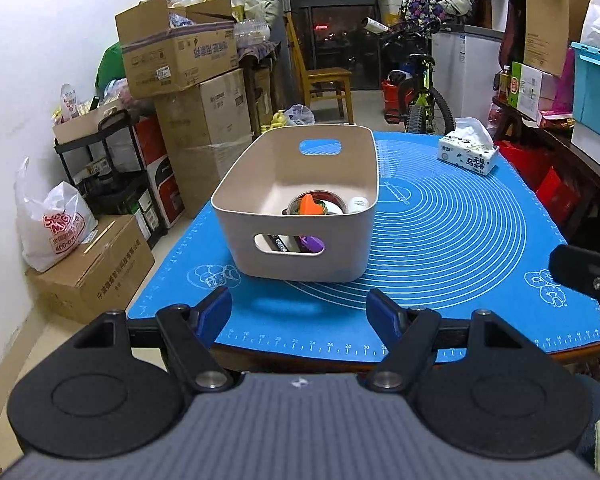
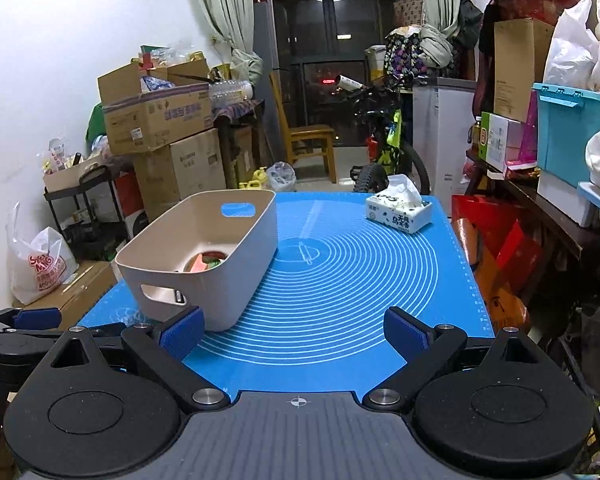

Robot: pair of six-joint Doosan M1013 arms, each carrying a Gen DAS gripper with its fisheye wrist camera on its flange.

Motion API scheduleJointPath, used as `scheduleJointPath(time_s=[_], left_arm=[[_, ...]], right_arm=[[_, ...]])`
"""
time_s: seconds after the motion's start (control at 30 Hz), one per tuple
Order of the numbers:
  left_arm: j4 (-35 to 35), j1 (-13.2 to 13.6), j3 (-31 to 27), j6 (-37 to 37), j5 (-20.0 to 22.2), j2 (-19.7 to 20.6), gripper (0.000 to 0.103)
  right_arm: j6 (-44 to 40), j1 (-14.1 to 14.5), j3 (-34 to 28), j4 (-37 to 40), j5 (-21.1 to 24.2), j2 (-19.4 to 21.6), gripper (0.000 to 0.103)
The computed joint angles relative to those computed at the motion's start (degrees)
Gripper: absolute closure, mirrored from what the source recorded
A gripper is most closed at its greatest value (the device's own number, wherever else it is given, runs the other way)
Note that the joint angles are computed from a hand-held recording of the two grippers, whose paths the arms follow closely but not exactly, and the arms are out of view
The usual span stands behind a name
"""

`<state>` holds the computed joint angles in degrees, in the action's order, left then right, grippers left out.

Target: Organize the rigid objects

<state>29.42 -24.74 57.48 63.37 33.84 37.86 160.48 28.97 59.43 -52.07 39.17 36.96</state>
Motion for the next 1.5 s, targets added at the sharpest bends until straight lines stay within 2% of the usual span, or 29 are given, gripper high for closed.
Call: scheduleJointPath(time_s=[0.2,0.5,1.5], left_arm=[[2.9,-0.3,1.3,-1.7,-1.8,-0.5,0.028],[3.3,-0.5,2.1,-0.4,-2.9,-0.7,0.028],[3.8,-0.6,2.3,-0.7,-2.8,-0.8,0.028]], right_arm=[[0.5,0.3,0.3,-0.9,0.3,0.0,0.007],[1.7,0.5,0.8,-0.9,0.6,0.1,0.007],[1.1,0.9,0.2,-2.1,1.4,0.3,0.007]])
